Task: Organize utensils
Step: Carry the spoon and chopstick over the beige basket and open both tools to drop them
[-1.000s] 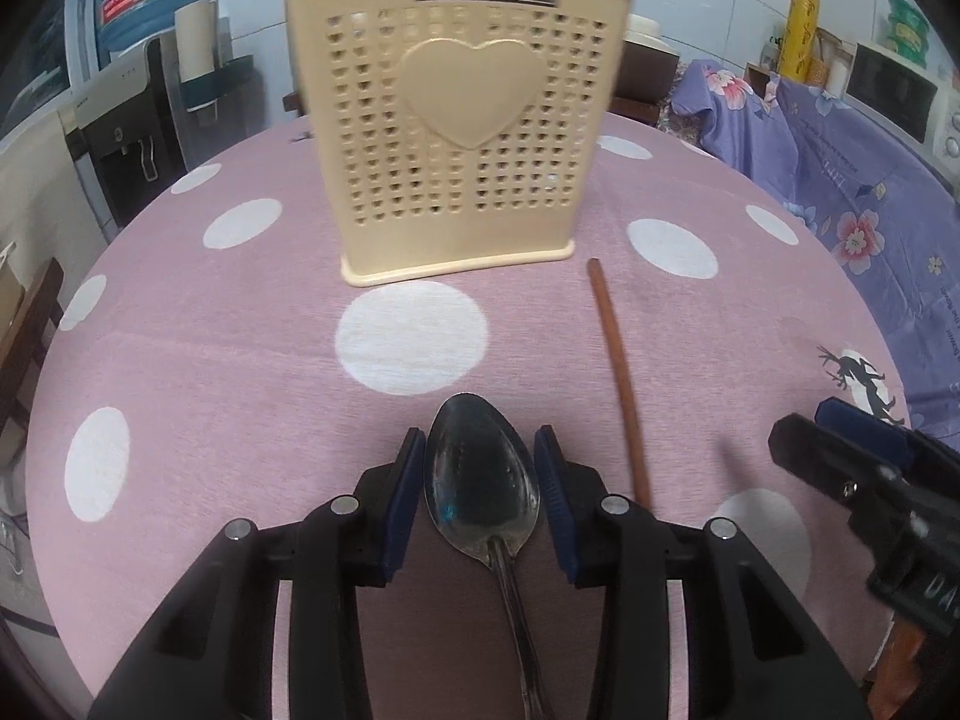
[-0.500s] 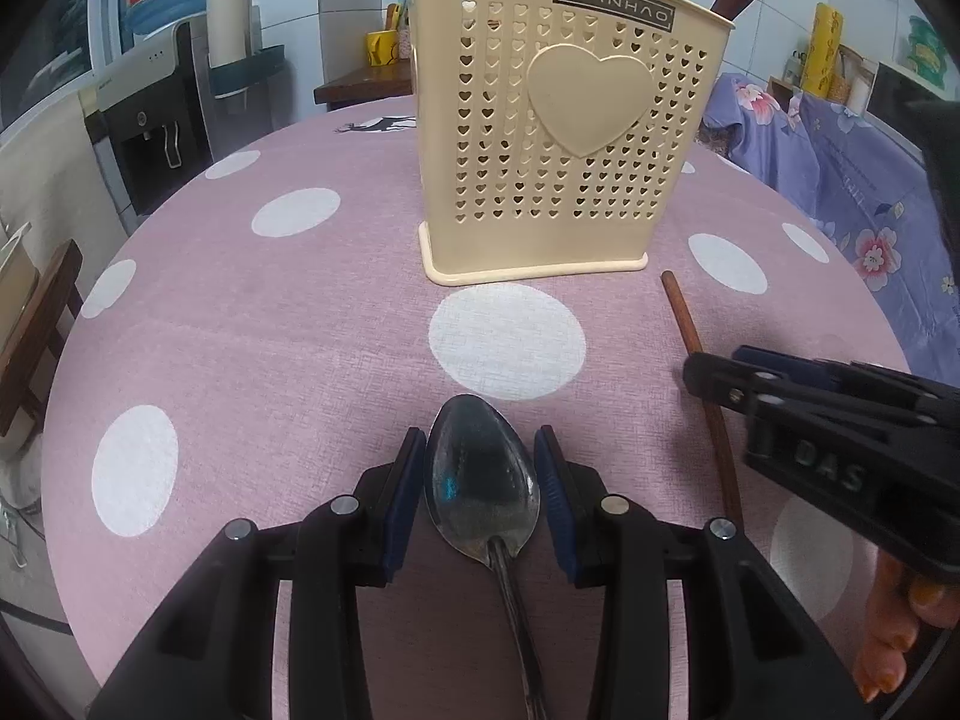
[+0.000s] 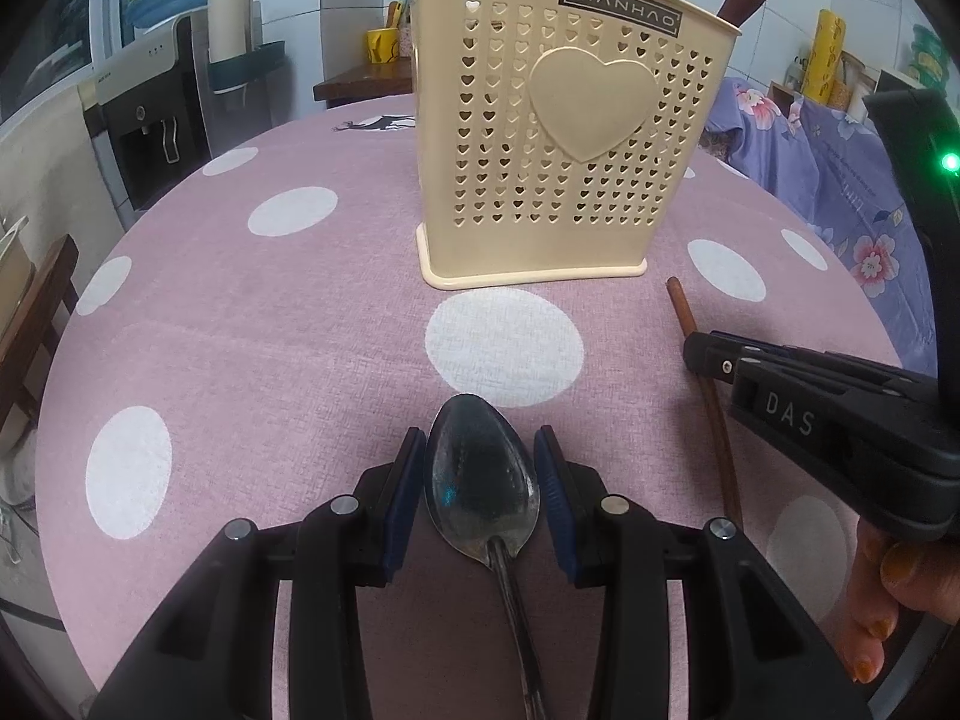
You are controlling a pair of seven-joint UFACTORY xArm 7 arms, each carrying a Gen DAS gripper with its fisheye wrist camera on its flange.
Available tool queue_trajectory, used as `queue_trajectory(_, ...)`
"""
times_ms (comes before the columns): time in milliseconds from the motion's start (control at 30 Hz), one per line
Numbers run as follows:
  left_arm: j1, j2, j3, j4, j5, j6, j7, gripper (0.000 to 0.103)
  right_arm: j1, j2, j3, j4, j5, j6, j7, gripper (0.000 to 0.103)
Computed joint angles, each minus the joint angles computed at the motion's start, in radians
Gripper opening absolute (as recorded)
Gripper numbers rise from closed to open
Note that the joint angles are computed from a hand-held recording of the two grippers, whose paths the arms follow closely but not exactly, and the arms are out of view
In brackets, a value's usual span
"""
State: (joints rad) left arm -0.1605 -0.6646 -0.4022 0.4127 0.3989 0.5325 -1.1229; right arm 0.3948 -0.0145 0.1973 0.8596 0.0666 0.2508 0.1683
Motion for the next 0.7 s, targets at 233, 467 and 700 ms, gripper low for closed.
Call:
queue_trajectory(233, 0.000, -0.031, -0.002, -0.006, -0.003, -0.025, -0.011, 0.038, 0.024, -0.036, -0.020, -0.018, 0.392, -0.029, -0.302, 0.008)
queue_trajectory(467, 0.008, -0.100, -0.018, 0.009, -0.005, -0.028, -0.009, 0.038, 0.105, -0.175, -0.092, -0.086, 0.740, -0.052, -0.582, 0.008)
queue_trajectory(700, 0.045, -0.188, -0.045, 0.035, 0.003, -0.034, 0.004, 0.037, 0.227, -0.343, -0.216, -0.122, 0.951, -0.070, -0.812, 0.008)
